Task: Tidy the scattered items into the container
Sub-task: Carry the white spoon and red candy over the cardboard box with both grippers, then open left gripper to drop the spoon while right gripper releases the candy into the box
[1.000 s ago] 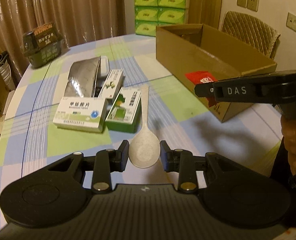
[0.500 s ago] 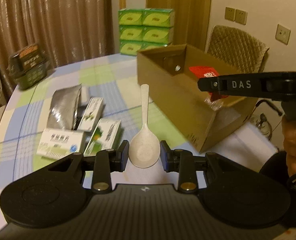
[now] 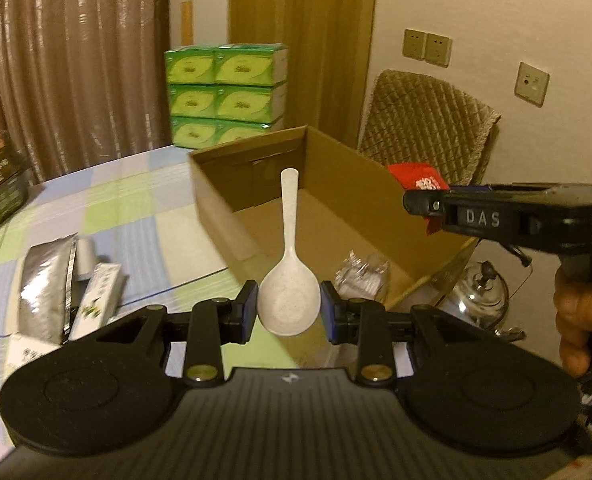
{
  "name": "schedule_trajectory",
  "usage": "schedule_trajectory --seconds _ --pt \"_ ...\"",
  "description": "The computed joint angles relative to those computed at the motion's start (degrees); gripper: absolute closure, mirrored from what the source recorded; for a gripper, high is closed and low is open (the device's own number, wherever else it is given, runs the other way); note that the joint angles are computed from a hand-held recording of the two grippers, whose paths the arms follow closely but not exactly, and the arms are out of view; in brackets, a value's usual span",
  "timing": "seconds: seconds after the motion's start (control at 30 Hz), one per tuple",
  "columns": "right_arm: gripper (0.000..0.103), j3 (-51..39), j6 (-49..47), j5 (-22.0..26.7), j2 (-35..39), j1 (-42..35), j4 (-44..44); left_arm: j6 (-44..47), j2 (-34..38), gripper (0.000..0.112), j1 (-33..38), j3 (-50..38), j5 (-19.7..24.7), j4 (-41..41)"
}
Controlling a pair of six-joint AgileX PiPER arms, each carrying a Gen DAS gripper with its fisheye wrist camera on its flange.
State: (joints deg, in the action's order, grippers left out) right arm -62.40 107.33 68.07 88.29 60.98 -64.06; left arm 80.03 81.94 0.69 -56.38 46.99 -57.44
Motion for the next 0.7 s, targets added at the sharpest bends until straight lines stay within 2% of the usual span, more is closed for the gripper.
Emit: schedule_trajectory --seconds 0.3,0.7 --pt "0.074 4.15 0.12 -4.6 -1.82 -4.22 -0.26 -4.89 4.6 0.085 -9.13 -2.86 -6.13 0.33" --pt "0.074 5.2 -0.25 -7.46 -1.72 -6.89 -0.33 -7.17 8.83 0.084 -12.47 -5.41 -9.64 0.52"
